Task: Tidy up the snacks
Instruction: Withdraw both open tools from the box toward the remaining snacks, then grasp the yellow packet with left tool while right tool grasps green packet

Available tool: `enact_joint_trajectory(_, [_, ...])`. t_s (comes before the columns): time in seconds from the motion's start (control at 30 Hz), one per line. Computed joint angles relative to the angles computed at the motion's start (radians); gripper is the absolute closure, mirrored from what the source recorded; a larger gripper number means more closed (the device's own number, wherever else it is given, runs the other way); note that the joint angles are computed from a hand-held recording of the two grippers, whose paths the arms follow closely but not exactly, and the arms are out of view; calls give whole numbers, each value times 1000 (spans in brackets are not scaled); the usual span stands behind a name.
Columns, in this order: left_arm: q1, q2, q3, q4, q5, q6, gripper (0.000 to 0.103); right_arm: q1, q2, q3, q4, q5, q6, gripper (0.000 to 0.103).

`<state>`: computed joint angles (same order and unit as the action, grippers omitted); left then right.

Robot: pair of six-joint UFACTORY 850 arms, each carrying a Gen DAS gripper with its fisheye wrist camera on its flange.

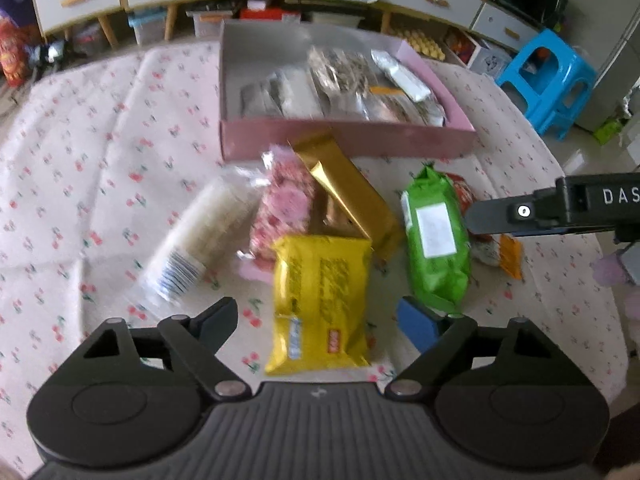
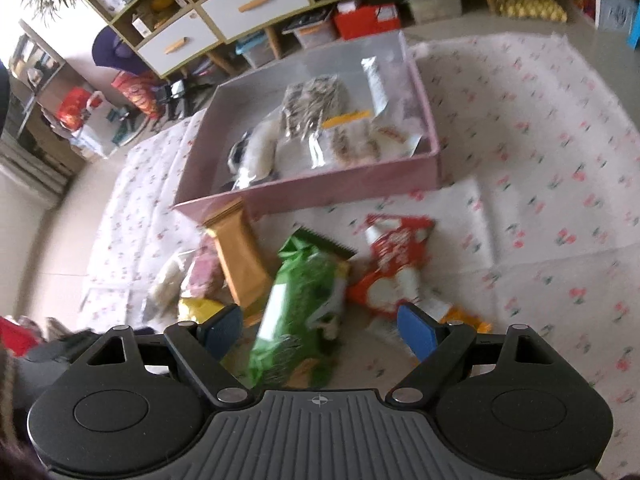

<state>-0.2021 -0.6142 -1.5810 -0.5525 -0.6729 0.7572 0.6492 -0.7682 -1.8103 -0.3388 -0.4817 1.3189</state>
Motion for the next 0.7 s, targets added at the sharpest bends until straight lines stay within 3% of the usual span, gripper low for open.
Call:
enact_joint_trajectory(0.3, [-9, -5, 9, 24, -7, -46, 20, -22, -22, 4, 304, 81, -195, 17])
enact_joint_trajectory(0.7, [-18, -10, 21, 54, 13, -90, 28, -36, -54, -6, 442, 105, -245, 17])
